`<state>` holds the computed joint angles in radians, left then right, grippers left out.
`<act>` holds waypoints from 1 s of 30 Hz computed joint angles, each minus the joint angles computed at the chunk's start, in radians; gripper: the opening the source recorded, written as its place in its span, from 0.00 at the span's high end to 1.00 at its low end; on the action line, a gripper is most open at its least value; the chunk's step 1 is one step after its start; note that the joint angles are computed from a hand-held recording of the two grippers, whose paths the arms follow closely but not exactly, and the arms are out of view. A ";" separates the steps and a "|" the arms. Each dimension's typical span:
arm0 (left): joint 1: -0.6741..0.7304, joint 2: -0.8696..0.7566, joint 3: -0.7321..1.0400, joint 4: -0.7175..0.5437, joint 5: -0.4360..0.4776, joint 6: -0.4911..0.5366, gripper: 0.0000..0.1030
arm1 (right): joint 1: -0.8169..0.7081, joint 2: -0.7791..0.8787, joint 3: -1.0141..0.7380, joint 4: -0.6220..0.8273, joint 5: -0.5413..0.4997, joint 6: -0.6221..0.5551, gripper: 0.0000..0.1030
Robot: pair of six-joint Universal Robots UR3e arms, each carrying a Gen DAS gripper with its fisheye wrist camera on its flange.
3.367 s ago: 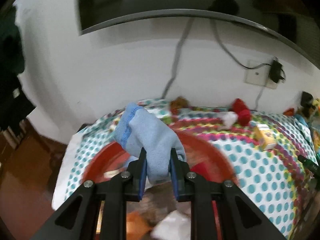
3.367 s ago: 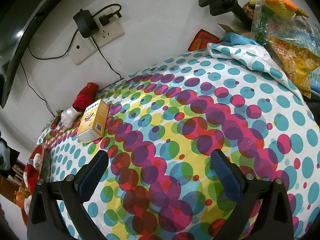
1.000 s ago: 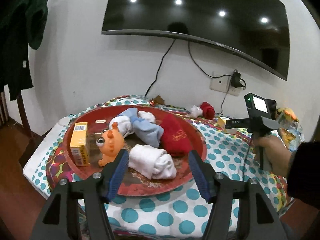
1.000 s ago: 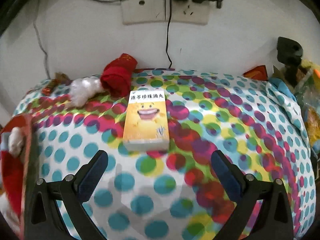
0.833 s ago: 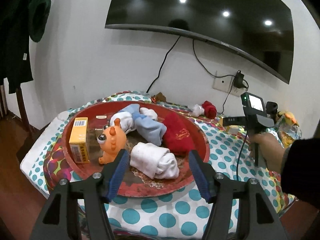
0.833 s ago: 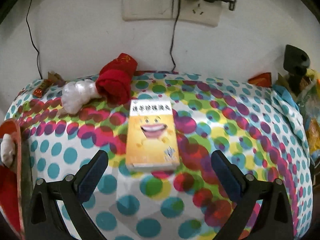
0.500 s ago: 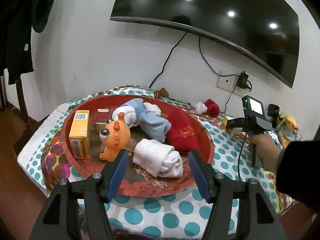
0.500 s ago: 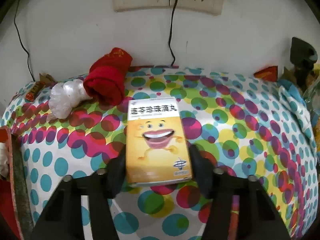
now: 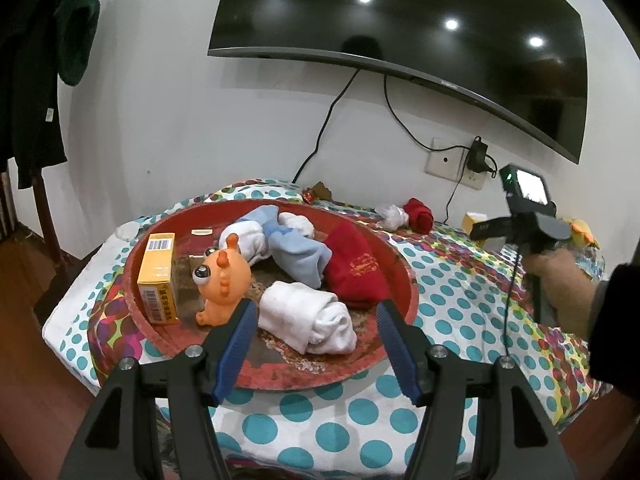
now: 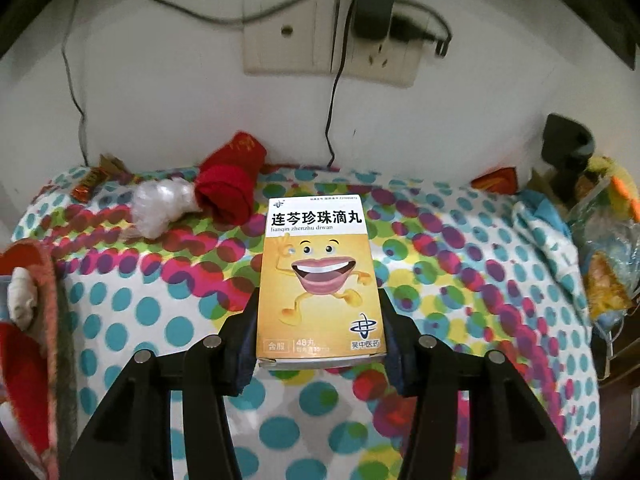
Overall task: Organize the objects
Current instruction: 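Carry the yellow medicine box onto the red tray and lower it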
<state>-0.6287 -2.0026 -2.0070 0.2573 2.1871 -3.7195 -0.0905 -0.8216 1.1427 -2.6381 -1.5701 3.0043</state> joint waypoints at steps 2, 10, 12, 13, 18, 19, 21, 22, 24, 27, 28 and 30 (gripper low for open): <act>-0.008 -0.001 0.010 -0.015 0.004 -0.003 0.38 | -0.004 -0.054 0.048 -0.004 0.010 -0.011 0.53; -0.045 -0.016 0.051 -0.051 0.049 0.011 0.38 | 0.005 -0.259 0.219 -0.047 0.030 -0.036 0.53; -0.053 -0.016 0.059 -0.066 0.061 0.008 0.38 | 0.014 -0.302 0.245 -0.050 0.034 -0.036 0.53; -0.059 -0.016 0.063 -0.072 0.070 0.008 0.38 | 0.022 -0.322 0.255 -0.049 0.034 -0.040 0.53; -0.092 -0.007 0.075 -0.100 0.116 -0.002 0.38 | 0.065 -0.403 0.295 -0.047 0.031 -0.038 0.53; -0.099 -0.003 0.075 -0.107 0.127 -0.006 0.38 | 0.074 -0.416 0.303 -0.047 0.032 -0.036 0.53; -0.109 0.003 0.071 -0.114 0.142 -0.012 0.38 | 0.094 -0.453 0.329 -0.046 0.040 -0.030 0.53; -0.116 0.010 0.067 -0.122 0.153 -0.017 0.38 | 0.103 -0.467 0.341 -0.046 0.040 -0.027 0.53; -0.125 0.027 0.056 -0.138 0.175 -0.029 0.38 | 0.131 -0.496 0.366 -0.051 0.035 -0.026 0.52; -0.138 0.072 0.012 -0.170 0.222 -0.070 0.38 | 0.180 -0.527 0.404 -0.067 0.023 -0.023 0.52; -0.139 0.094 -0.009 -0.193 0.238 -0.095 0.38 | 0.192 -0.533 0.415 -0.072 0.022 -0.018 0.52; -0.136 0.143 -0.053 -0.243 0.258 -0.154 0.38 | 0.231 -0.541 0.445 -0.096 0.014 -0.002 0.52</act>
